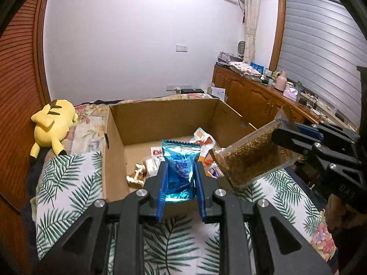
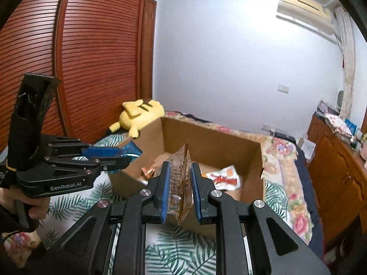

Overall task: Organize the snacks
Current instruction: 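Lift both held snacks and carry them over the cardboard box, then open both grippers to drop the snacks into the box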

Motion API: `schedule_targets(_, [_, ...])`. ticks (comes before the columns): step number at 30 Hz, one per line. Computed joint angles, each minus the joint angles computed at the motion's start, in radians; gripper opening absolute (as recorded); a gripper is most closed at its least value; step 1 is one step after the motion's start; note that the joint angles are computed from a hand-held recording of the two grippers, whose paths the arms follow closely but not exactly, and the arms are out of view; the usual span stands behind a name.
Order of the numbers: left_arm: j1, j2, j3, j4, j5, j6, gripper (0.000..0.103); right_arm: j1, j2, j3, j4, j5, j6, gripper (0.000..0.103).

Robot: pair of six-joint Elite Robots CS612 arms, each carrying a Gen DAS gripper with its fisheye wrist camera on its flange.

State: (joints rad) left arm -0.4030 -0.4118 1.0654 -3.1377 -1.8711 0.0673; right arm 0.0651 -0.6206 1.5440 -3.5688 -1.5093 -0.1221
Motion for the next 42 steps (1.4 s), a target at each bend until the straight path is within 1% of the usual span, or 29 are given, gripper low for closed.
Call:
schedule_targets(11, [-0.007, 0.067, -0.132, 0.09, 0.029, -0.004, 0.02, -0.011, 0.045, -0.091, 0.056, -0.029, 0.004, 0.016])
schedule_targets(18, [-0.008, 0.115, -0.217, 0.162, 0.04, -0.013, 0.021, -0.02, 0.078, -0.137, 0.104, -0.024, 0.034, 0.016])
schedule_targets(24, [-0.013, 0.133, -0.247, 0.189, 0.049, -0.009, 0.021, -0.021, 0.105, -0.168, 0.153, -0.02, 0.05, 0.016])
schedule_targets(28, [-0.015, 0.144, -0.265, 0.206, 0.059, -0.014, 0.024, -0.024, 0.114, -0.18, 0.184, -0.004, 0.067, 0.016])
schedule_targets(33, [-0.017, 0.143, -0.259, 0.204, 0.076, -0.015, 0.025, -0.028, 0.121, -0.185, 0.213, 0.014, 0.089, 0.017])
schedule_targets(38, [-0.021, 0.136, -0.247, 0.208, 0.083, -0.006, 0.026, -0.029, 0.118, -0.181, 0.219, 0.026, 0.107, 0.017])
schedule_targets(40, [-0.023, 0.133, -0.246, 0.216, 0.09, 0.001, 0.032, -0.028, 0.116, -0.181, 0.225, 0.025, 0.108, 0.019])
schedule_targets(41, [-0.024, 0.134, -0.248, 0.218, 0.094, 0.004, 0.034, -0.028, 0.116, -0.18, 0.223, 0.021, 0.111, 0.023])
schedule_targets(42, [-0.025, 0.133, -0.246, 0.216, 0.101, 0.005, 0.039, -0.029, 0.117, -0.182, 0.224, 0.024, 0.114, 0.024])
